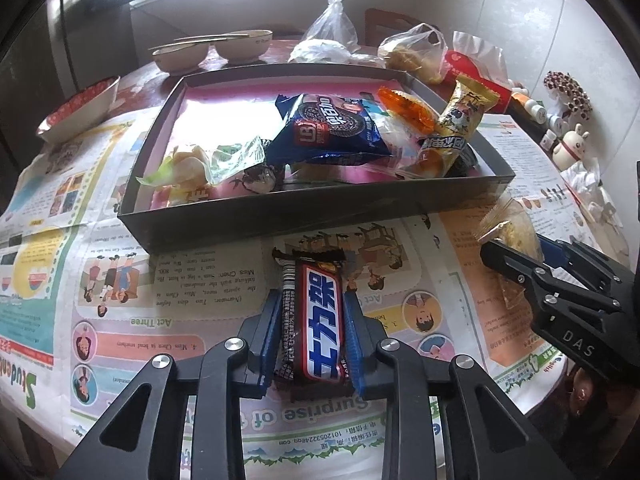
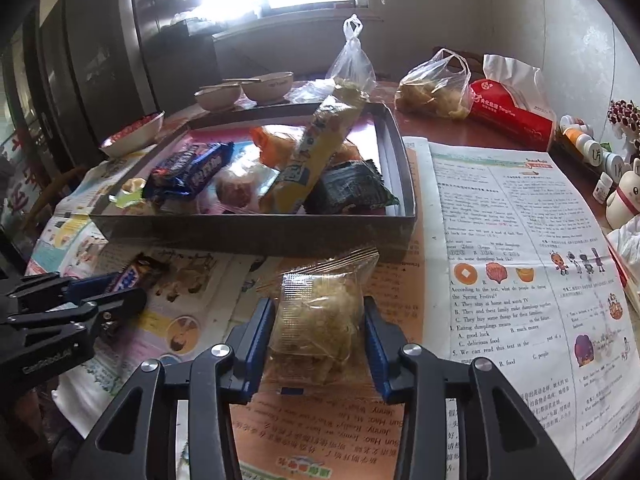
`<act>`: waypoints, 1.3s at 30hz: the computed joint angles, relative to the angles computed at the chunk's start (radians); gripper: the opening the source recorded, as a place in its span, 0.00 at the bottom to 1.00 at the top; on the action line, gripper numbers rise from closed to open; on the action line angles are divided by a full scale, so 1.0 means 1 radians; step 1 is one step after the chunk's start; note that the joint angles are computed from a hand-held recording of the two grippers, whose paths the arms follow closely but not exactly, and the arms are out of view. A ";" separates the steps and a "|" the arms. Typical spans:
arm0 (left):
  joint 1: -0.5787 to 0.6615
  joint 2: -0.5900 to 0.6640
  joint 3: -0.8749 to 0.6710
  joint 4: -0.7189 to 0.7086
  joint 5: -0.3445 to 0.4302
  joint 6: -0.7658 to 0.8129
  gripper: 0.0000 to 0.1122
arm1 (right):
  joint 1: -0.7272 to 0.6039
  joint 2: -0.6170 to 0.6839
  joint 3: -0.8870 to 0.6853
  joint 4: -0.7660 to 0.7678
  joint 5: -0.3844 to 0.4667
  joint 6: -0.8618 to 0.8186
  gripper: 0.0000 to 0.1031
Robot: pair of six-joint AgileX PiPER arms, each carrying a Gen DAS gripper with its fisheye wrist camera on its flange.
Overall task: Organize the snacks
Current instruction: 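Grasp the dark chocolate bar with the left tool while the right tool grasps the clear snack bag, then lift both snacks and carry them over the pink-lined tray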
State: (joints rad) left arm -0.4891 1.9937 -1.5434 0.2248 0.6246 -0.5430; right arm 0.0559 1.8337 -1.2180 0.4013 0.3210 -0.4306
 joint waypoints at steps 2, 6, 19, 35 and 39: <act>0.014 -0.009 0.011 -0.057 -0.011 0.048 0.26 | -0.001 -0.010 0.007 0.016 -0.001 -0.016 0.42; 0.032 -0.041 0.049 -0.108 -0.034 0.082 0.27 | -0.005 -0.029 0.018 0.086 0.000 -0.084 0.41; 0.090 -0.170 0.131 -0.042 -0.086 0.013 0.26 | -0.020 -0.065 0.026 0.189 -0.001 -0.174 0.41; 0.136 -0.107 0.002 -0.053 -0.077 0.024 0.27 | -0.060 -0.047 -0.040 0.163 0.010 -0.123 0.41; 0.140 -0.068 -0.049 -0.068 -0.064 0.039 0.26 | -0.072 -0.019 -0.080 0.134 0.020 -0.089 0.41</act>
State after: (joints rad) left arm -0.3488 1.9258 -1.5925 0.1568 0.5608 -0.5038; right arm -0.0161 1.8150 -1.2979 0.5354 0.3410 -0.5197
